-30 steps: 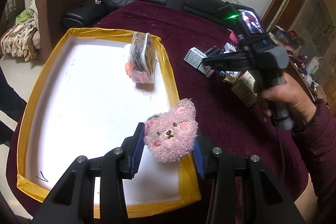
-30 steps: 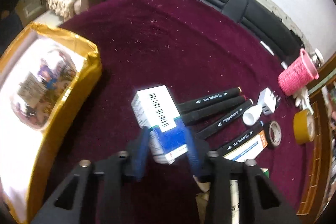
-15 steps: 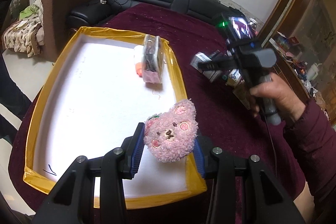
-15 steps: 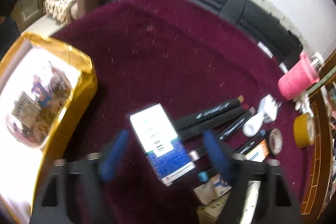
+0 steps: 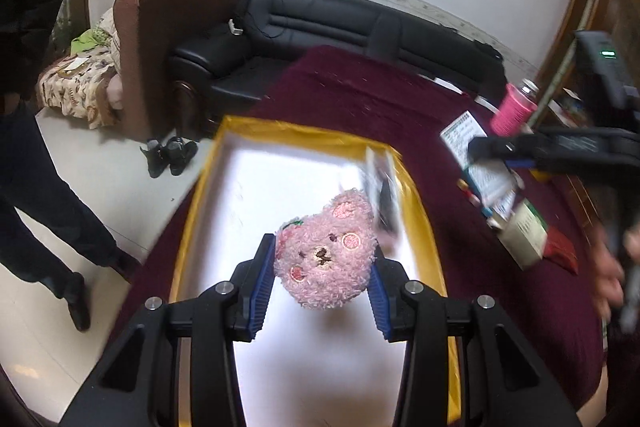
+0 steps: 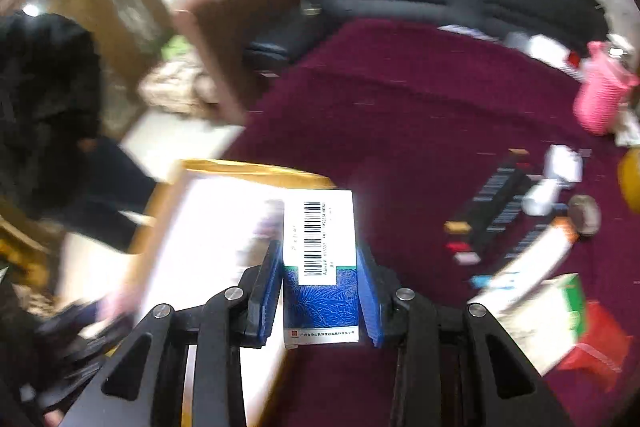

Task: Organize objects
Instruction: 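Place the bear and the medicine box into the tray, opening both grippers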

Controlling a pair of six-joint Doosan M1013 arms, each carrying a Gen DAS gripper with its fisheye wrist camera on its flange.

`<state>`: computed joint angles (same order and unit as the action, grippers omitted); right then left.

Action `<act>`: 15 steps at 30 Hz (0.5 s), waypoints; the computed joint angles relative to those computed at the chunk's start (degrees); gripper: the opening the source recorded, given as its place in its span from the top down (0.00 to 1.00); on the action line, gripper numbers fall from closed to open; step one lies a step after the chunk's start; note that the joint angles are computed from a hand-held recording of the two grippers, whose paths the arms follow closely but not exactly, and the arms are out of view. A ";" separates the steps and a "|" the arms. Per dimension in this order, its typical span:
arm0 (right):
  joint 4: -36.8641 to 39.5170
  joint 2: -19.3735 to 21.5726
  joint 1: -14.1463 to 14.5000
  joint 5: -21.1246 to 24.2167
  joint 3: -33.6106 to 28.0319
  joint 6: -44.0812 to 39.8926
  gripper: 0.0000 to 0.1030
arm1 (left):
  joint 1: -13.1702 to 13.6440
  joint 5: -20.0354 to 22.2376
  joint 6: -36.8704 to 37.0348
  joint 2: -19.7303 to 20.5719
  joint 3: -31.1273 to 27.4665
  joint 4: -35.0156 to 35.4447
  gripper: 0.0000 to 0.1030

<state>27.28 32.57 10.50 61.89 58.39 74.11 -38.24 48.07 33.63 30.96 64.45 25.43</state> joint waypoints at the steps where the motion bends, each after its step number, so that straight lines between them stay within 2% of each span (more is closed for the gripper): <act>1: 1.61 0.50 0.52 0.82 -0.73 0.35 0.62 | 0.74 0.47 0.93 0.72 -1.10 -1.22 0.60; 6: 3.45 5.26 3.09 4.17 -6.05 6.49 0.62 | 3.66 4.60 2.78 4.62 -5.69 -5.88 0.60; 9: -0.03 7.31 4.41 3.58 -7.74 10.35 0.63 | 4.33 6.88 2.65 6.29 -7.19 -5.49 0.60; 15: -2.54 8.46 5.52 1.93 -8.88 12.55 0.63 | 5.35 7.46 3.04 8.03 -8.58 -6.93 0.59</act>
